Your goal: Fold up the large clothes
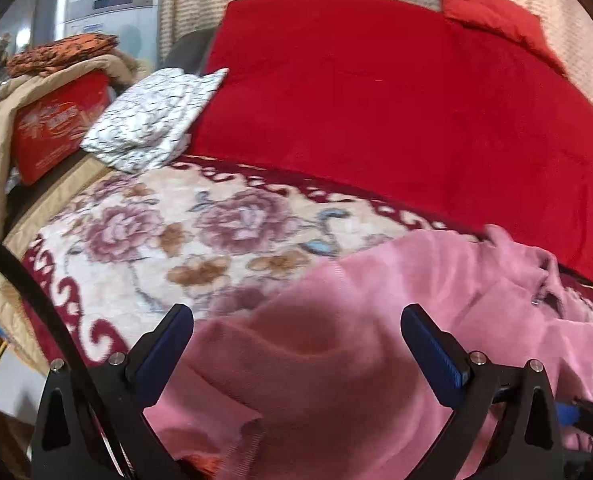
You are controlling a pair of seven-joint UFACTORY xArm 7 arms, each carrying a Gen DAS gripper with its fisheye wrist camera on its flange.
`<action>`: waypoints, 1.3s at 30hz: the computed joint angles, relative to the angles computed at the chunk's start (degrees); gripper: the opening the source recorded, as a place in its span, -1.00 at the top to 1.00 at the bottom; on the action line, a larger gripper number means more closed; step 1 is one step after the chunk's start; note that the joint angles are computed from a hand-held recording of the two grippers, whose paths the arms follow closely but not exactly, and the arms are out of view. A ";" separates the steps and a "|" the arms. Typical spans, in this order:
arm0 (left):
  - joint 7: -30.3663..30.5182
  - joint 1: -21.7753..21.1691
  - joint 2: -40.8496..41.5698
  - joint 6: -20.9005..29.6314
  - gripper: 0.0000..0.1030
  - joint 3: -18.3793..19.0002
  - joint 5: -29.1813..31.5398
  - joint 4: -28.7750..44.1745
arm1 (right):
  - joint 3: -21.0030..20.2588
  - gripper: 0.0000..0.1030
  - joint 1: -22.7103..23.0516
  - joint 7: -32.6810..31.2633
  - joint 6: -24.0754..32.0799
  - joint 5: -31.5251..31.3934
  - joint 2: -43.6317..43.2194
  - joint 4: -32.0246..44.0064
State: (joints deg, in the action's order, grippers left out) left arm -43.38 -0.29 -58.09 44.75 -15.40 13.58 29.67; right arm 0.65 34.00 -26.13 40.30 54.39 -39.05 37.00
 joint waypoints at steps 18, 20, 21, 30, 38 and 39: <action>-3.12 0.93 27.39 6.80 -0.96 -25.60 14.36 18.49 | -7.27 0.28 -15.01 29.29 -3.04 -10.24 -6.09 -8.57; -3.30 -1.23 28.35 7.52 -0.59 -21.02 11.04 17.62 | -8.38 0.28 -14.39 28.58 -2.89 -10.00 -6.12 -8.75; -3.05 -2.51 27.97 7.36 -0.38 -18.65 9.71 16.89 | -9.00 0.27 -14.10 27.92 -2.97 -9.67 -6.13 -8.99; -1.24 -9.49 8.30 2.88 -0.39 -2.36 4.52 3.85 | -5.47 0.27 -15.66 30.61 -2.81 -14.08 -5.69 -7.94; -0.83 -2.94 -15.98 15.50 -0.40 7.66 -1.65 -5.83 | -3.65 0.25 -14.93 34.23 -5.20 -17.28 -5.06 -7.94; -1.36 -1.48 -20.30 18.06 -0.40 9.65 -3.23 -7.58 | -3.60 0.24 -14.75 34.31 -5.56 -17.84 -5.01 -7.97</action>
